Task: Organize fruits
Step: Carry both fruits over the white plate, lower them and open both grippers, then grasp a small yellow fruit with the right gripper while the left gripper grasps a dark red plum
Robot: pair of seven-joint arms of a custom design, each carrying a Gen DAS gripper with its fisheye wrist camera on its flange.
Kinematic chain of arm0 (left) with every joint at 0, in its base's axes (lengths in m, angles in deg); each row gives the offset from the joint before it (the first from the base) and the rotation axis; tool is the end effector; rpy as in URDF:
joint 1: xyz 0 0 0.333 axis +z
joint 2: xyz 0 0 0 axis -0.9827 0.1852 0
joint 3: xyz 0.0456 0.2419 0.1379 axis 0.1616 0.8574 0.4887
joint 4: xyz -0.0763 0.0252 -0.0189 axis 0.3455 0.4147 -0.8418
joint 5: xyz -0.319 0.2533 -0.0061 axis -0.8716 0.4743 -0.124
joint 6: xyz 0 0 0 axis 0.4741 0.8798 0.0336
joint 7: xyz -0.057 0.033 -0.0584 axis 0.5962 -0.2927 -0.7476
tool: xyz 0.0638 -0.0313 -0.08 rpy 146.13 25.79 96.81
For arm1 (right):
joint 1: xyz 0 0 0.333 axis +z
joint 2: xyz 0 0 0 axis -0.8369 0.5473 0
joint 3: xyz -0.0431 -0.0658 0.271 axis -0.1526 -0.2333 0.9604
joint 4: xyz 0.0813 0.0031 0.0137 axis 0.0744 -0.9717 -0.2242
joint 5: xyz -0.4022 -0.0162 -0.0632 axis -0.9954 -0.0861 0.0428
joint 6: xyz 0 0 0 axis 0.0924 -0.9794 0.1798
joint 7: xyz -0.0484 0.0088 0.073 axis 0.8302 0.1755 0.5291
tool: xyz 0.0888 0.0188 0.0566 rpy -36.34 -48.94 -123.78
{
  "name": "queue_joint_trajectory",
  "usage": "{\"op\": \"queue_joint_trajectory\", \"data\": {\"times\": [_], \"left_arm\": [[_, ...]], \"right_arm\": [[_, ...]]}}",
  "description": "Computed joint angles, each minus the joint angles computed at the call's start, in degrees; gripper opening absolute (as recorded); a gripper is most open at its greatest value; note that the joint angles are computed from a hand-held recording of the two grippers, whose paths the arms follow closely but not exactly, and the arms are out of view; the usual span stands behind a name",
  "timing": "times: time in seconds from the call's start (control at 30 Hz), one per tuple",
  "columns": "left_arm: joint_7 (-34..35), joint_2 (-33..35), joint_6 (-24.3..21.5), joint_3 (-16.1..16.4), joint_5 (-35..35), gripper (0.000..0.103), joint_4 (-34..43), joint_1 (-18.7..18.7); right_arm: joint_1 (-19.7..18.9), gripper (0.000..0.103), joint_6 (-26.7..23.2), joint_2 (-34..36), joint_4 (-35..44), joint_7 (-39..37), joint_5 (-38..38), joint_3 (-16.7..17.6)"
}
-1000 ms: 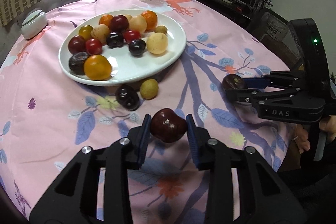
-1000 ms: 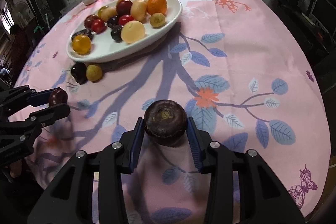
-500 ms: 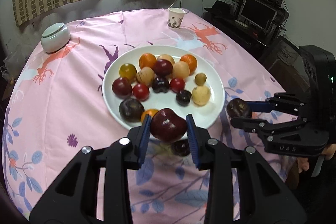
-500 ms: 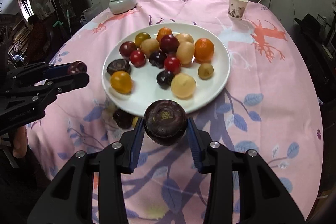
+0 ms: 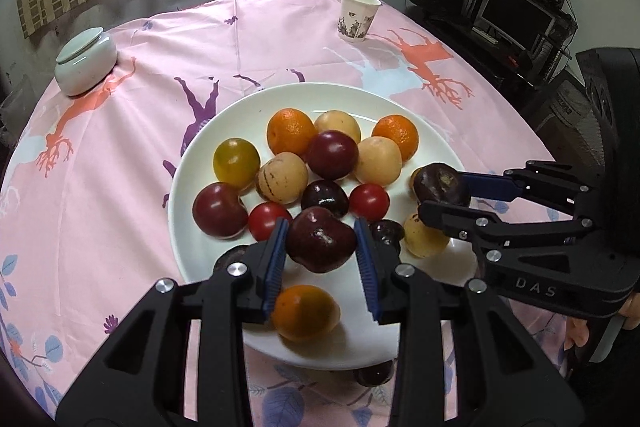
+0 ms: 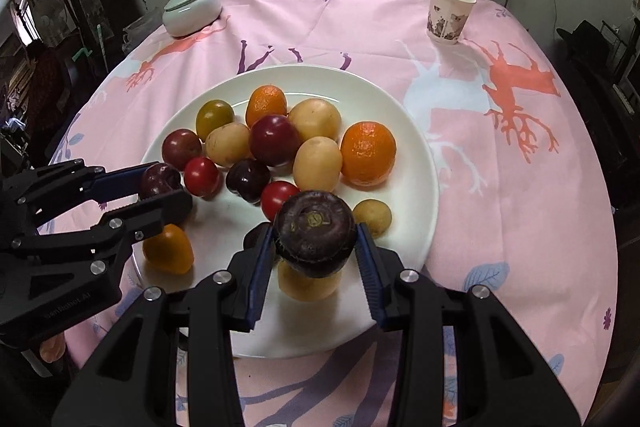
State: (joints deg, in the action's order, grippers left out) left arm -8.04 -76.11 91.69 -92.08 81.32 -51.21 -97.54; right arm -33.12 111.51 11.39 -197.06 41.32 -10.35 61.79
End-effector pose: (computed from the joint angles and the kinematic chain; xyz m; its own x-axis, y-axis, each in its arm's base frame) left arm 0.4293 -0.3224 0.4906 -0.0229 -0.9933 0.1131 -0.7975 -0.0501 -0.6012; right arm 0.4991 0.3092 0.4853 0.5599 -0.8214 -0.1087 -0.7291 -0.4260 -0.5357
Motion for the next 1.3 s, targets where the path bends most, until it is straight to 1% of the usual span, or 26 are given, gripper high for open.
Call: {"op": "queue_joint_trajectory", "data": {"times": [0.1,0.13,0.17,0.2,0.23,0.27,0.3,0.4,0.47,0.5,0.57,0.67,0.73,0.83,0.9,0.97,1.1,1.3], "left_arm": [[0.27,0.88,0.18,0.3,-0.23,0.035,0.53,0.18],[-0.25,1.06,0.08,0.14,0.3,0.04,0.81,0.43],[-0.58,1.19,0.05,0.08,0.67,0.064,1.09,0.6],[-1.81,0.86,0.13,-0.19,1.67,0.071,1.06,0.99],[-3.82,0.0,0.79,-0.55,3.08,0.076,0.5,1.53],[-3.35,-0.76,1.79,0.0,2.3,0.077,-0.14,1.19],[-2.79,-1.53,2.29,0.47,1.41,0.078,-0.72,0.91],[-4.96,-5.67,2.24,0.1,1.07,0.078,-3.59,1.12],[-7.28,-10.53,2.66,-1.11,2.12,0.082,-7.25,1.25],[-8.38,-12.55,2.27,-1.97,2.99,0.083,-8.67,1.43],[-10.68,-16.93,0.58,-3.97,4.67,0.09,-11.82,1.28],[-13.69,-21.43,-1.84,-5.83,5.51,0.09,-15.76,0.0],[-15.19,-22.6,-3.56,-6.34,5.33,0.09,-17.04,-0.92],[-15.11,-22.57,-4.93,-5.75,4.71,0.09,-17.87,-2.69],[-14.81,-22.47,-5.68,-5.45,4.35,0.09,-18.01,-3.56],[-14.87,-23.04,-6.09,-5.22,4.03,0.09,-18.5,-4.25],[-15.5,-24.04,-5.94,-5.46,4.02,0.09,-19.38,-4.97],[-15.26,-24.69,-6.07,-4.8,2.78,0.09,-20.25,-6.18]], "right_arm": [[0.15,0.042,0.35,1.23,0.98,-1.38,1.8,-0.19],[0.23,0.042,0.94,1.41,1.0,-1.86,2.35,-0.17],[0.3,0.046,2.17,1.44,0.78,-2.1,2.64,-0.12],[0.3,0.052,3.86,1.14,0.19,-1.29,1.89,0.03],[0.08,0.059,5.72,0.7,-0.57,0.94,-0.35,0.24],[-0.05,0.065,7.57,-0.01,-1.52,2.1,-1.34,0.3],[0.11,0.065,8.55,-0.9,-2.31,0.98,-0.01,0.05],[0.54,0.065,7.57,-4.79,-4.9,-2.09,4.09,-0.82],[1.48,0.065,7.37,-9.17,-8.65,-6.01,7.99,-1.72],[2.15,0.065,7.54,-12.03,-11.36,-8.38,9.85,-2.24],[2.82,0.067,7.94,-17.0,-16.39,-10.83,11.26,-2.4],[3.29,0.068,7.5,-22.64,-22.99,-11.16,10.99,-1.45],[4.1,0.068,6.57,-24.39,-25.52,-10.85,11.18,-1.18],[4.66,0.068,6.16,-24.78,-27.38,-9.25,10.28,0.28],[3.88,0.068,6.49,-24.56,-27.72,-6.84,7.73,2.17],[3.46,0.068,6.64,-24.58,-27.74,-5.02,5.24,3.23],[4.35,0.068,6.4,-24.4,-27.55,-3.73,3.92,2.5],[4.41,0.068,5.41,-22.27,-26.42,-2.44,2.45,2.19]]}}
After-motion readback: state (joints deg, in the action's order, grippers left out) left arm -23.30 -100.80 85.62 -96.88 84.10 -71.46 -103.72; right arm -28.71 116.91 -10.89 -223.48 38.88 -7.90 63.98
